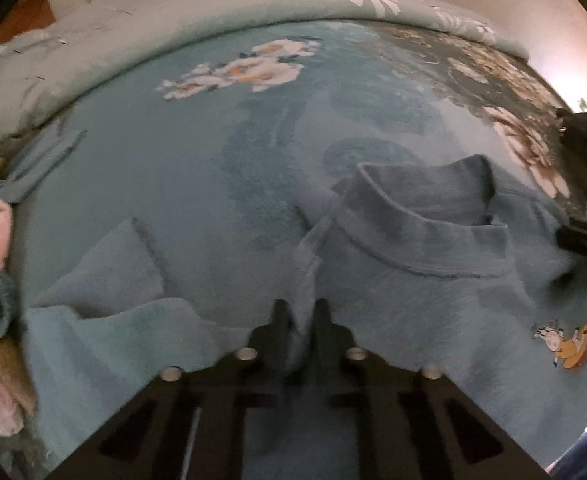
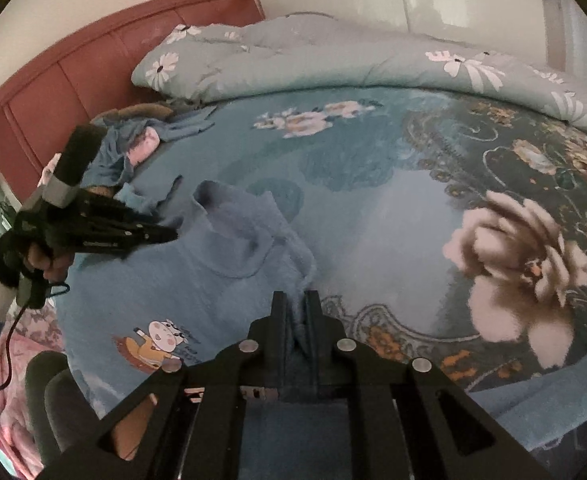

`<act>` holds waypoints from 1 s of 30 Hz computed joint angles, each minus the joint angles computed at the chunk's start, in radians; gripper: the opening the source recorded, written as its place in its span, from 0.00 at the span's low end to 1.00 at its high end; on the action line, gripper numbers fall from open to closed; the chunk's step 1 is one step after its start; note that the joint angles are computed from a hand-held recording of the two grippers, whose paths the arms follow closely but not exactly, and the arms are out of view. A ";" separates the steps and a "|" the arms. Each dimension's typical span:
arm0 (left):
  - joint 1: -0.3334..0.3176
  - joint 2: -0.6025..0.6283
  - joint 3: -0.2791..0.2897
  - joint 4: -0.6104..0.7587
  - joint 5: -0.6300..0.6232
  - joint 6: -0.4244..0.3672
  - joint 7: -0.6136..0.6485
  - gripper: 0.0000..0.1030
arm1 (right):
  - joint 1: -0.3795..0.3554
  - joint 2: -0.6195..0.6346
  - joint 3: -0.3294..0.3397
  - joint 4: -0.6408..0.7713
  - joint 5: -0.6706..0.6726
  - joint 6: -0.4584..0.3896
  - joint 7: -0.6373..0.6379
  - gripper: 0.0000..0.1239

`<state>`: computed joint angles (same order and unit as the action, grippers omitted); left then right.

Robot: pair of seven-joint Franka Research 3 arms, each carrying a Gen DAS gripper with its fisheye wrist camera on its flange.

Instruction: Fold clothes

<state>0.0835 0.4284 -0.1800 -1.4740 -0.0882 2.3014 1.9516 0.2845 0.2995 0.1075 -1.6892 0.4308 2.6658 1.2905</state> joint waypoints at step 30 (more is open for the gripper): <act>-0.073 -0.474 0.069 -0.262 0.214 0.663 -0.155 0.08 | 0.091 -0.163 -0.123 0.156 -0.380 0.389 0.247 0.06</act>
